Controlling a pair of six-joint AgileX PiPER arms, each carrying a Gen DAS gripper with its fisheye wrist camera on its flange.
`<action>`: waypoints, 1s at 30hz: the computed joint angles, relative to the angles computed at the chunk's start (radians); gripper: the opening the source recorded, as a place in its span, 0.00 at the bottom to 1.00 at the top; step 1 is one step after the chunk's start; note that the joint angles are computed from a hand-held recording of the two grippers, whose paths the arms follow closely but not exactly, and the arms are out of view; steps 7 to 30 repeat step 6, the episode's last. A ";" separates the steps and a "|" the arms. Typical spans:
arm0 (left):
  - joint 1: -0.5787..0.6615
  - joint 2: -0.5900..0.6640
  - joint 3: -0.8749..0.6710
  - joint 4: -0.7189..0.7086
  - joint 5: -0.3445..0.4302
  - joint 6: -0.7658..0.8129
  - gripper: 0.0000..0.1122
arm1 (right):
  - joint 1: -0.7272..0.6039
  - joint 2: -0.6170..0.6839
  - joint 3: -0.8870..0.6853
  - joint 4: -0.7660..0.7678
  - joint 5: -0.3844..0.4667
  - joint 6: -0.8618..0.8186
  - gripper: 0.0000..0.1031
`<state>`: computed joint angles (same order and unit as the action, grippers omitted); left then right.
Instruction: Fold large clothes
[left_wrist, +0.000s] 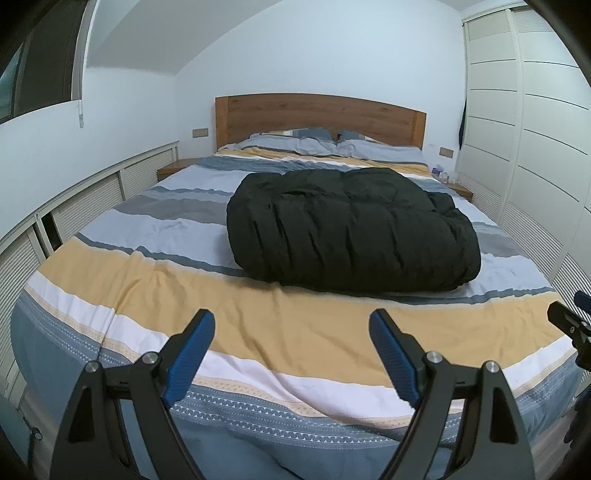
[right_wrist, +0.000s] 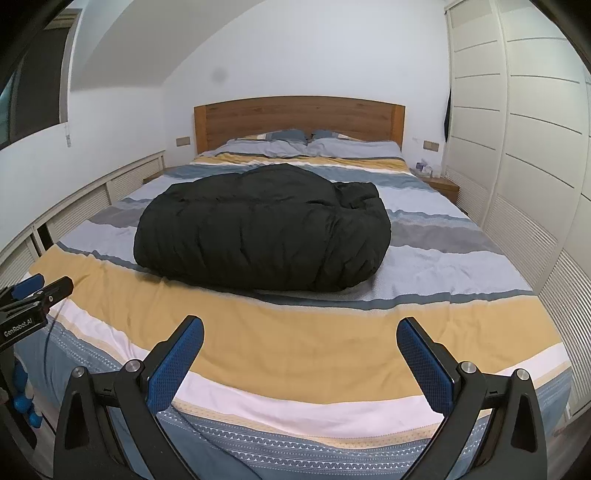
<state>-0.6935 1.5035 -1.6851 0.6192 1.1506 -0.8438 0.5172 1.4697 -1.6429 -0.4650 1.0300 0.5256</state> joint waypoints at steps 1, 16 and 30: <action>0.003 0.000 0.001 -0.004 -0.001 0.003 0.76 | -0.002 0.001 0.002 0.003 -0.002 0.000 0.99; 0.020 -0.013 0.026 -0.023 -0.014 0.009 0.76 | 0.005 0.010 -0.001 -0.007 0.005 0.012 0.99; 0.020 -0.013 0.026 -0.023 -0.014 0.009 0.76 | 0.005 0.010 -0.001 -0.007 0.005 0.012 0.99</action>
